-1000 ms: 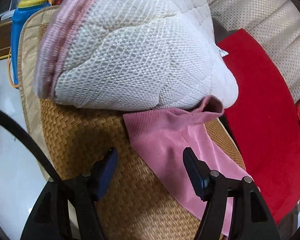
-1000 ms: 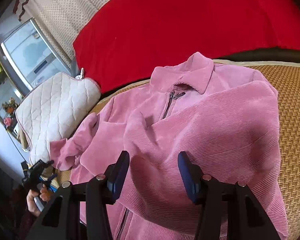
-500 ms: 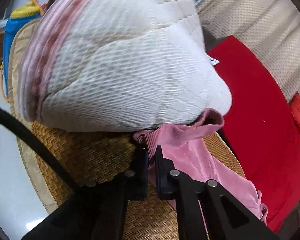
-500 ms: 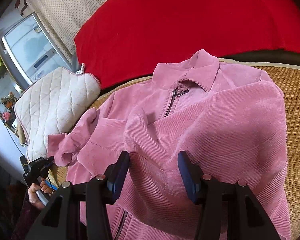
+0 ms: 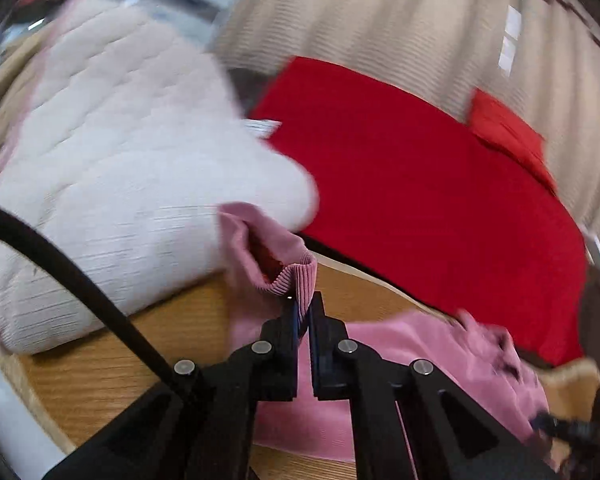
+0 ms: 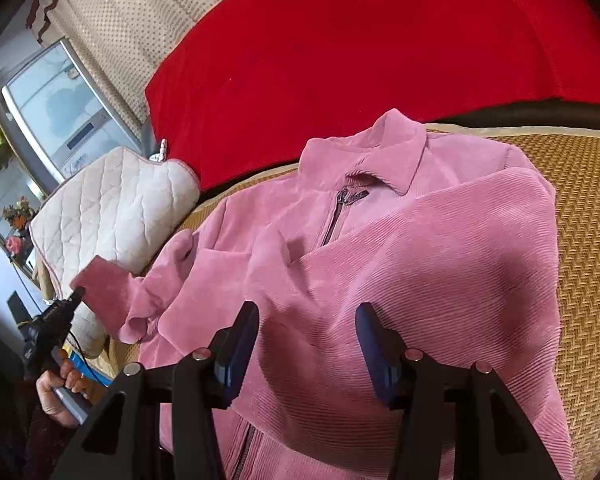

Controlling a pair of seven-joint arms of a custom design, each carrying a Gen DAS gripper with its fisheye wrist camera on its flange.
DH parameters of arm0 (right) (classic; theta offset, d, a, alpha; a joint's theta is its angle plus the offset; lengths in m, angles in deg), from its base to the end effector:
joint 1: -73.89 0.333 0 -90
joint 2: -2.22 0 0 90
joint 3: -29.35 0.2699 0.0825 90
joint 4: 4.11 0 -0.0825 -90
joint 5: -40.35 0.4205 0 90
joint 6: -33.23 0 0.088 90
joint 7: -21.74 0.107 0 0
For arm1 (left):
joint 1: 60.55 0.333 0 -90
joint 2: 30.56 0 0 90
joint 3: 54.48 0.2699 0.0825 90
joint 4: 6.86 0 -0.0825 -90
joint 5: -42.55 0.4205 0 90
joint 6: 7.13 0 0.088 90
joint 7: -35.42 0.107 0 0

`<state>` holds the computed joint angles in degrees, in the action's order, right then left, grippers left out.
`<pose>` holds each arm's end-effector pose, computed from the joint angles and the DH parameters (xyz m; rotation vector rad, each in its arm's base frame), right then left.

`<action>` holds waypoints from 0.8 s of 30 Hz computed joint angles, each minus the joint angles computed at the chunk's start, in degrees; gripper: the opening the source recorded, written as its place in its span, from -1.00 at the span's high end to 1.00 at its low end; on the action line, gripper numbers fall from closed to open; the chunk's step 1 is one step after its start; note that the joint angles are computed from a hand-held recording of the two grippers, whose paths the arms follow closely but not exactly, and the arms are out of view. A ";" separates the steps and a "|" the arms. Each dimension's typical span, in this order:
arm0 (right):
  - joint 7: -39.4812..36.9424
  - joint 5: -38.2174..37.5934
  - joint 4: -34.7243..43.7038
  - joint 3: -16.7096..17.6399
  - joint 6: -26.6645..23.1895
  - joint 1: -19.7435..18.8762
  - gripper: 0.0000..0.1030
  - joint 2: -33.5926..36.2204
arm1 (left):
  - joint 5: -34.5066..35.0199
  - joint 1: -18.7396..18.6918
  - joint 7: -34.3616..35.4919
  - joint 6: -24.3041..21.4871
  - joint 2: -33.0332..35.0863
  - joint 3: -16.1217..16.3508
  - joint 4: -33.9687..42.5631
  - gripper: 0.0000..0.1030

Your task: Fold large clothes

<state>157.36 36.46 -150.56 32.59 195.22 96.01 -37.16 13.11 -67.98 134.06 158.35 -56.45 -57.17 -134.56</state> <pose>0.4106 0.2009 0.5592 -1.3090 1.7642 -0.2932 0.5146 -0.0664 0.6309 -1.7016 1.5631 -1.3417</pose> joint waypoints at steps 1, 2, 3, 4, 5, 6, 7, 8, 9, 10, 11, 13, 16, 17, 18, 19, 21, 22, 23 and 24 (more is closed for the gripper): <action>0.17 -0.06 -0.12 0.14 0.06 -0.18 -0.05 -0.23 | 0.42 -0.91 1.53 -1.29 -0.59 -0.02 0.18 0.92; 0.32 -0.11 -0.23 0.21 0.12 -0.30 -0.05 -0.43 | 0.64 -2.61 3.96 -2.86 -0.40 -0.10 1.17 0.92; 0.40 -0.08 -0.36 0.15 0.28 -0.32 -0.05 -0.60 | 0.21 -4.02 5.75 -4.86 -0.33 0.09 2.35 0.92; 0.52 -0.01 -0.49 0.08 0.48 -0.34 -0.05 -0.76 | -0.34 -4.98 6.74 -5.64 -0.06 -0.30 2.75 0.92; 0.68 0.13 -0.73 -0.06 0.84 -0.33 -0.05 -1.02 | -1.32 -6.82 8.72 -8.37 0.69 -0.21 4.60 0.92; 0.80 0.24 -0.87 -0.17 1.09 -0.31 -0.05 -1.15 | -1.98 -7.59 9.68 -10.37 1.32 -0.50 6.19 0.92; 1.06 0.43 -1.10 -0.32 1.40 -0.34 -0.05 -1.41 | -3.20 -8.69 11.17 -12.31 1.31 -0.65 7.10 0.92; 1.34 0.54 -1.26 -0.37 1.59 -0.46 -0.05 -1.61 | -5.12 -10.48 13.40 -14.34 1.82 -0.76 8.53 0.92; 1.64 0.66 -1.53 -0.53 1.94 -0.67 -0.05 -1.93 | -7.33 -12.30 15.74 -16.37 2.38 -1.00 10.11 0.92; 2.03 0.66 -1.85 -0.51 2.19 -0.98 -0.05 -2.39 | -9.21 -13.49 17.81 -18.52 3.96 -1.10 12.87 0.92; 2.60 0.66 -2.34 -0.48 2.66 -1.46 -0.05 -3.01 | -10.20 -13.63 19.07 -20.46 5.76 -1.33 15.90 0.92; 3.50 1.02 -3.45 -0.99 3.82 -1.75 -0.05 -4.26 | -13.23 -14.99 22.52 -23.71 6.83 -2.76 19.01 0.91; 4.34 3.88 -6.50 -4.58 8.39 0.30 -0.27 -6.54 | -17.72 -15.39 25.02 -31.27 9.35 -3.36 24.38 0.35; 4.58 5.22 -7.63 -6.24 10.52 1.54 -0.47 -7.19 | -17.80 -14.54 23.91 -31.72 9.95 -3.96 25.15 -0.29; 4.77 6.30 -8.53 -7.70 12.26 2.60 -0.53 -7.74 | -18.12 -13.77 23.12 -30.85 9.57 -4.51 24.52 -0.48; 4.99 7.39 -9.38 -9.34 13.77 3.78 -0.53 -8.27 | -18.62 -13.12 22.17 -29.09 8.72 -4.95 23.10 -0.52; 4.70 9.09 -10.36 -13.01 16.12 6.88 -0.53 -8.65 | -17.58 -10.98 18.65 -27.67 9.37 -4.73 22.35 -0.52; 4.53 9.71 -10.55 -14.56 16.98 8.35 -0.53 -8.60 | -15.59 -9.71 16.50 -26.40 9.27 -5.13 21.34 -0.52; 4.23 10.21 -10.64 -16.18 17.67 9.90 -0.53 -8.47 | -13.39 -8.58 14.66 -25.67 9.61 -5.39 21.09 -0.52; 3.96 10.36 -10.31 -17.03 17.30 10.74 -0.53 -8.14 | -8.27 -6.42 10.09 -24.69 9.99 -6.26 20.25 -0.52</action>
